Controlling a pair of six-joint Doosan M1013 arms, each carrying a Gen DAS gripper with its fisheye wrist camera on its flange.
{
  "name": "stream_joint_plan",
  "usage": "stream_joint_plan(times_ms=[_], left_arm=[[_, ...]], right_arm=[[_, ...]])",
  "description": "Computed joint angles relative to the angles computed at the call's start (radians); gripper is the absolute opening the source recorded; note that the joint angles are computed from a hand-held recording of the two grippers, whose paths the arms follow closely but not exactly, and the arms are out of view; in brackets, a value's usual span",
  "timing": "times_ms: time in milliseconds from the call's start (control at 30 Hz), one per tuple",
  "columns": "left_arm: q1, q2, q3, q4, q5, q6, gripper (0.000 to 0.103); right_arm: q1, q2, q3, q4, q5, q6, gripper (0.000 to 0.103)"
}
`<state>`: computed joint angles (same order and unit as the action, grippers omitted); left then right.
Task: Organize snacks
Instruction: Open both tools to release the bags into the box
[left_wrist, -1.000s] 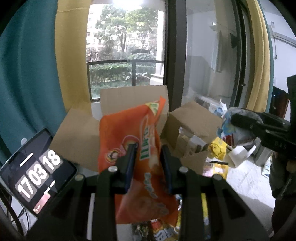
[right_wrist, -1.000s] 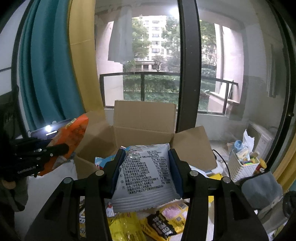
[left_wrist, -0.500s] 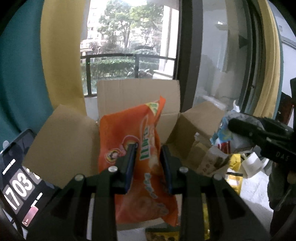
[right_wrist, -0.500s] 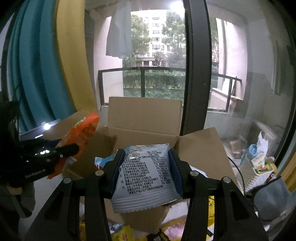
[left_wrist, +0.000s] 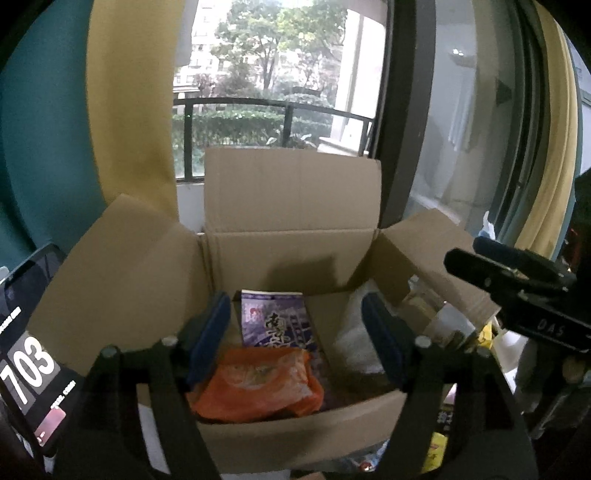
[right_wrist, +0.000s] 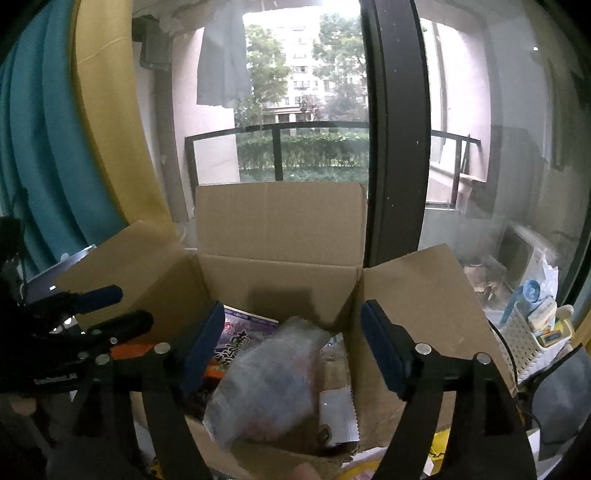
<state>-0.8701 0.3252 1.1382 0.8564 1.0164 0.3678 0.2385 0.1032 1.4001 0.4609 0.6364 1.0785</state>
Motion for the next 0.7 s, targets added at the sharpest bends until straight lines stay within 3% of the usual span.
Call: stream_joint_plan(times_ms=[700], left_arm=[[-0.125,-0.072,0.047,0.128,0.057,-0.072,0.079]], right_arm=[[-0.019,-0.134,0.103,0.006,0.016,-0.025,0.079]])
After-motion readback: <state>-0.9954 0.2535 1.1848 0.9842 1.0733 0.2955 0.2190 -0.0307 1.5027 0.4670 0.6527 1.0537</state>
